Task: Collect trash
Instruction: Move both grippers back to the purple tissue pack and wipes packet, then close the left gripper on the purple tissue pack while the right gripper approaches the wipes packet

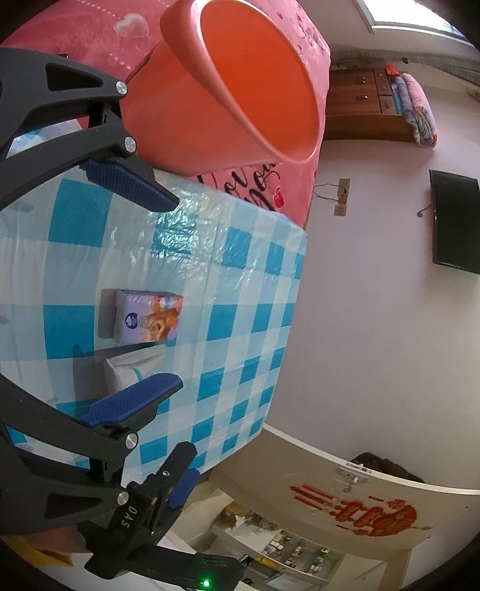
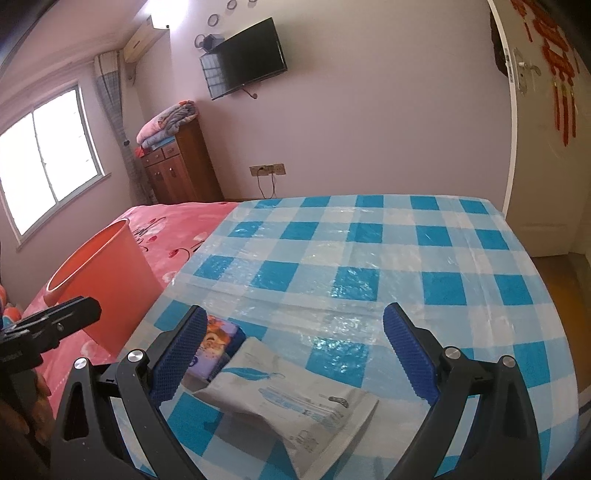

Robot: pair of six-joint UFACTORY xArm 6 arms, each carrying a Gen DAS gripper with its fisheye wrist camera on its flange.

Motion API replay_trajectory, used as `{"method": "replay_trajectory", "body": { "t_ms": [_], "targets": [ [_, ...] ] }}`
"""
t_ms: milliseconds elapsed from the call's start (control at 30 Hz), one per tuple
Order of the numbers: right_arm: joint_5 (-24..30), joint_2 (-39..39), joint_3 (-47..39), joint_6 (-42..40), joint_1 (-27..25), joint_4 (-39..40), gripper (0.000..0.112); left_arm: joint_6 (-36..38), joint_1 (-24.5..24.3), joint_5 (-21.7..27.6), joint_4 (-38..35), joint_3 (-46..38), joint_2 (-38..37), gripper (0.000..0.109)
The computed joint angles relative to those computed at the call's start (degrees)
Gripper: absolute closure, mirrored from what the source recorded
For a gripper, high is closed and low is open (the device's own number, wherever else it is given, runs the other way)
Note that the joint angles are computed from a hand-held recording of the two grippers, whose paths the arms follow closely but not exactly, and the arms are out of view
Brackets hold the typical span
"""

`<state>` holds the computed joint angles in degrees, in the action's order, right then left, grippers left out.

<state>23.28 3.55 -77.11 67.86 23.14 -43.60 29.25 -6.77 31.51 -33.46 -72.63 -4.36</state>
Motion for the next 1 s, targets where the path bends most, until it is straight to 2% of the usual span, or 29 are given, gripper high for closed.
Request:
{"method": "replay_trajectory", "body": {
  "t_ms": [367,467,600,700,1000],
  "targets": [
    [-3.0,-2.5,4.8,1.4,-3.0,1.0,0.017,-2.3,-2.7,1.0,4.0,1.0,0.7,0.019],
    [-4.2,-3.4,6.5,2.3,-4.2,1.1,0.017,1.1,-3.0,5.6,0.5,1.1,0.3,0.019],
    [-5.6,-4.3,8.5,3.4,-5.8,1.3,0.017,5.9,-2.3,16.5,-8.9,0.9,0.2,0.019],
    [-7.2,-4.8,10.3,3.8,-7.2,2.1,0.017,6.6,-3.2,19.6,-11.3,1.1,0.9,0.019],
    [-11.7,-6.3,15.2,3.9,-11.0,5.0,0.017,1.9,-7.6,16.7,-9.9,-1.9,6.6,0.019]
  ]
}}
